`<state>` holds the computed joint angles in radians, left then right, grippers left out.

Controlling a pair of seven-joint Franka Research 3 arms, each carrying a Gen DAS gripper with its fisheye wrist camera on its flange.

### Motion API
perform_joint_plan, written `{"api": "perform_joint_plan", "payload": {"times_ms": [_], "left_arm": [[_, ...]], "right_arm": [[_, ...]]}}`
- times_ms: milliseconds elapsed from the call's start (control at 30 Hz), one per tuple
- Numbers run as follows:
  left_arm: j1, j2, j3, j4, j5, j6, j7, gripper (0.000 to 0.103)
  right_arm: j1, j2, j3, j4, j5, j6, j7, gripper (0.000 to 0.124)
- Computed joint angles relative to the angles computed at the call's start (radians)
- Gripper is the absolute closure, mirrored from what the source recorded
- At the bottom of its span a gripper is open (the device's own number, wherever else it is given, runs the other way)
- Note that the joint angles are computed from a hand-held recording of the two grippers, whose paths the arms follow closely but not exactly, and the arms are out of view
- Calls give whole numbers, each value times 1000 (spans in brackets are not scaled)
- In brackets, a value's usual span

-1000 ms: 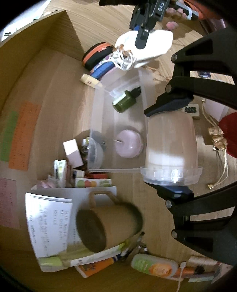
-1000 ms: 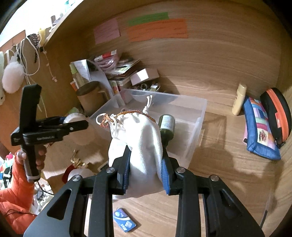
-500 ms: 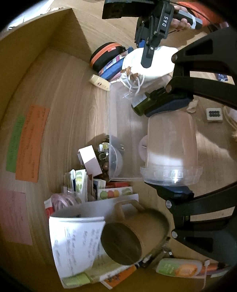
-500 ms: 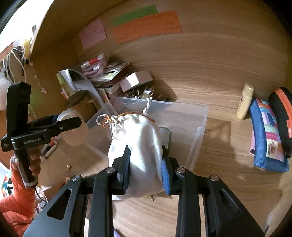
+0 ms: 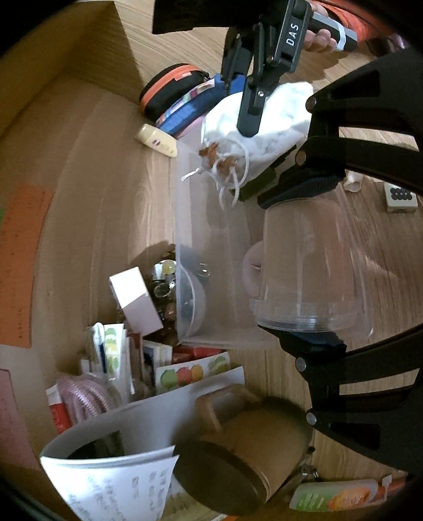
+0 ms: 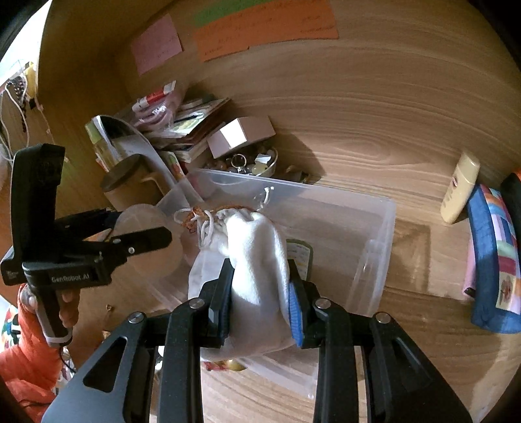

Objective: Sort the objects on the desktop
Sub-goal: 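Carry the clear cup and white pouch over the plastic box with both tools, then open both tools to release the clear cup and white pouch into the box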

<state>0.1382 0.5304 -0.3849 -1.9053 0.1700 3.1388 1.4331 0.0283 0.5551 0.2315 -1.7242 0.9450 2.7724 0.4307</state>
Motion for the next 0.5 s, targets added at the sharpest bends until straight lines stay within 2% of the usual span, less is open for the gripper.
{"api": "perform_joint_plan", "payload": {"times_ms": [200, 267, 400, 500], "left_arm": [[10, 30, -12, 22, -3, -23, 21, 38], [-13, 30, 11, 27, 0, -25, 17, 38], [-30, 35, 29, 32, 6, -26, 21, 38], [-74, 32, 76, 32, 21, -17, 3, 38]], "right_arm": [[28, 36, -40, 38, -95, -55, 118, 88], [23, 34, -31, 32, -101, -48, 116, 85], [32, 29, -29, 17, -127, -23, 123, 61], [35, 21, -20, -2, -140, 14, 100, 60]]}}
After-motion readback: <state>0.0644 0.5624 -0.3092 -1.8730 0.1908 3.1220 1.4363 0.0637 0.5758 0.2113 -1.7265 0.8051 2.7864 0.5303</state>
